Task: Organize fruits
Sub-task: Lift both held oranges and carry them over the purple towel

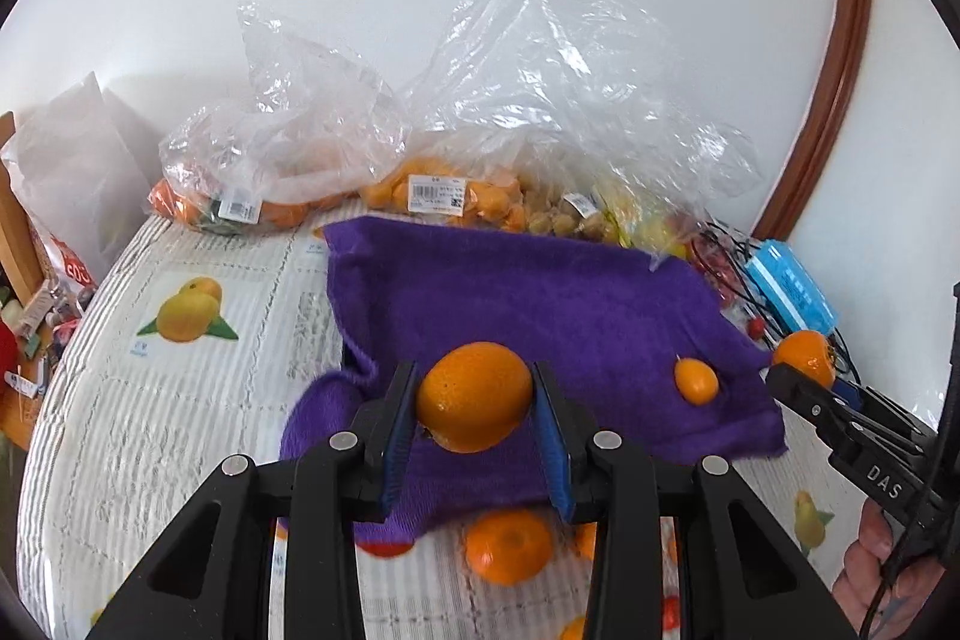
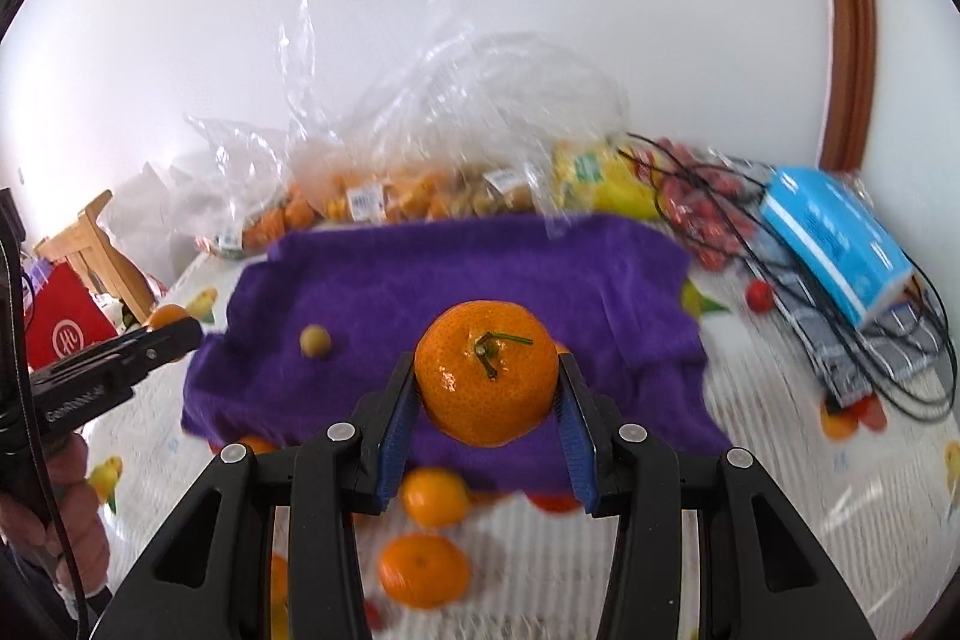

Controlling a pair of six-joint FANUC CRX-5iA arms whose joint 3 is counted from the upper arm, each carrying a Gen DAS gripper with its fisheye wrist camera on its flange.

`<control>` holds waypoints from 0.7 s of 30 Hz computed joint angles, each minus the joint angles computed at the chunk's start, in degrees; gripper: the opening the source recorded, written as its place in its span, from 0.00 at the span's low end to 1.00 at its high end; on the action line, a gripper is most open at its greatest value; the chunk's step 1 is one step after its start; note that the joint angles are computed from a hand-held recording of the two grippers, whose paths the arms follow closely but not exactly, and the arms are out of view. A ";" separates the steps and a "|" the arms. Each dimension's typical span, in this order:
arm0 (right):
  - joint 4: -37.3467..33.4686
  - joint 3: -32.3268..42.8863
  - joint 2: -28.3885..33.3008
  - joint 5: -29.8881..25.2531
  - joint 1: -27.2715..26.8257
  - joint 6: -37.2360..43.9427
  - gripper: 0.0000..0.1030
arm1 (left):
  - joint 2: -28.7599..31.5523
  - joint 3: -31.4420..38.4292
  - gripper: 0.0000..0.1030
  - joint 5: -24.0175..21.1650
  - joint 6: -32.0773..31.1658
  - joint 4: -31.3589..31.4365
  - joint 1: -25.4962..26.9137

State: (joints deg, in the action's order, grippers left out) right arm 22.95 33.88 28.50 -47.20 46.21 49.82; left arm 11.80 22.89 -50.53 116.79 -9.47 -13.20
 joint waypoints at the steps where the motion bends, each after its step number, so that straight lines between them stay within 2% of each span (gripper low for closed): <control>1: -0.43 1.69 0.98 -0.44 -0.13 0.61 0.43 | 0.62 0.76 0.34 -0.18 0.13 -0.03 0.13; 6: -2.80 10.33 6.17 -2.86 -0.83 4.19 0.43 | 3.24 3.51 0.34 -0.71 0.48 0.15 0.97; 9: -3.63 13.45 8.38 -3.31 -1.11 5.37 0.43 | 3.59 3.14 0.34 0.43 1.24 -0.47 1.29; 12: -4.63 13.39 9.04 -2.37 -1.54 5.73 0.43 | 3.13 1.00 0.34 2.68 1.30 -0.14 1.87; 14: -5.18 13.34 9.45 -2.46 -1.86 5.73 0.43 | 3.64 1.50 0.34 1.60 1.98 -0.49 1.93; 21: -3.58 11.73 9.34 -2.08 -2.59 3.36 0.43 | 4.10 0.81 0.34 2.29 0.38 2.05 2.47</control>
